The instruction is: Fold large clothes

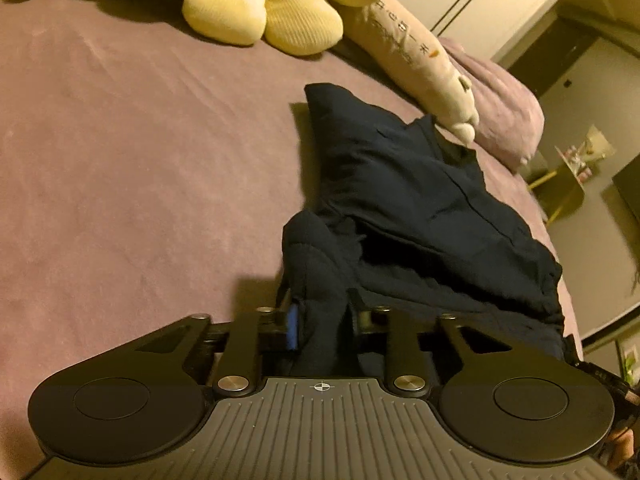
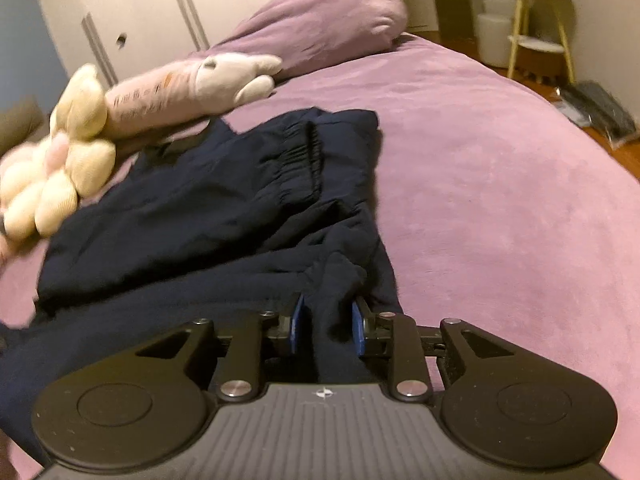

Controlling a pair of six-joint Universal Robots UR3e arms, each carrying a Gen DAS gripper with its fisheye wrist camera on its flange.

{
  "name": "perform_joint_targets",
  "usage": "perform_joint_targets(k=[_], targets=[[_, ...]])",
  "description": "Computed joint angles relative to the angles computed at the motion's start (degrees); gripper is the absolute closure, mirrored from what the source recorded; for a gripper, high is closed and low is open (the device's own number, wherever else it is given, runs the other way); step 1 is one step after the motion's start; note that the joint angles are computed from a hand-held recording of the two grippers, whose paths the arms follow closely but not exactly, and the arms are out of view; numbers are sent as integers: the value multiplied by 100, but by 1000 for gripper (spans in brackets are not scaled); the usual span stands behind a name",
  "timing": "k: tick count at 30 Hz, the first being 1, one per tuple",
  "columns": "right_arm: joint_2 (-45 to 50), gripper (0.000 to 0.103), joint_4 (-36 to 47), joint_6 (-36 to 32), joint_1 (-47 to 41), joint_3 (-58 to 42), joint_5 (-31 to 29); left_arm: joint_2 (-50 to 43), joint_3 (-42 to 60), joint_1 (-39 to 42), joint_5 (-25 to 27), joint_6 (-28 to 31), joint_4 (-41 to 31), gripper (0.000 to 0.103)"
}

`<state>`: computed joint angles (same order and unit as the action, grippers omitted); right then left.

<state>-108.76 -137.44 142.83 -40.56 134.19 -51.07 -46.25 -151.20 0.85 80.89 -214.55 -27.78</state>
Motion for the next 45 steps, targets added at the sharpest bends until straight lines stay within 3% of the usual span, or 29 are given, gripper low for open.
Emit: perform_joint_targets(k=[2, 5, 8, 11, 13, 15, 20, 26, 29, 32, 34, 35, 37, 39, 43, 45], targets=[[-15, 90, -382, 75, 155, 108, -188, -250, 168, -274, 247, -97, 135, 85], [-423, 93, -365, 150, 75, 229, -143, -204, 514, -577, 499, -172, -9, 88], [-1253, 94, 367, -47, -376, 189, 323, -100, 1138, -739, 672, 0, -356, 88], [-1592, 94, 677, 128, -632, -194, 869, -771, 2126, -1015, 1101, 256, -212, 88], [-905, 94, -456, 1018, -123, -644, 743, -1552, 2941, -1127, 1449, 511, -5, 88], [163, 94, -1830, 2102, 676, -1298, 111, -2444, 3807, -1131, 1737, 727, 180, 88], [2994, 94, -2666, 3493, 2438, -4298, -1699, -4628, 5916, -802, 1925, 943, 414, 88], [5805, 94, -2058, 3946, 3462, -7887, -3104, -7262, 7880, -1007, 3003, 1448, 1099, 86], [7136, 94, -1946, 4112, 3855, -9084, -3833, -8606, 8616, -1231, 3654, 1356, 1280, 83], [8023, 93, -2143, 4048, 4086, -9506, -4371, -9667, 9074, -1392, 4199, 1038, 1588, 65], [8466, 91, -2395, 3942, 4152, -9612, -4602, -9899, 8924, -1365, 4230, 864, 1770, 46], [8580, 91, -2423, 4062, 4082, -9576, -4488, -9903, 8755, -1257, 3999, 627, 1797, 44], [8678, 83, -2823, 4442, 3915, -9343, -4182, -9842, 8274, -1102, 3734, 264, 2281, 28], [8697, 71, -3069, 4662, 3854, -9116, -4116, -9730, 8028, -996, 3652, -53, 2353, 18], [8733, 55, -2516, 4518, 4020, -9521, -4541, -9218, 7575, -1018, 3695, -238, 2227, 18], [8251, 39, -2826, 4543, 4035, -8911, -4669, -8719, 7124, -1177, 3879, -208, 2193, 19]])
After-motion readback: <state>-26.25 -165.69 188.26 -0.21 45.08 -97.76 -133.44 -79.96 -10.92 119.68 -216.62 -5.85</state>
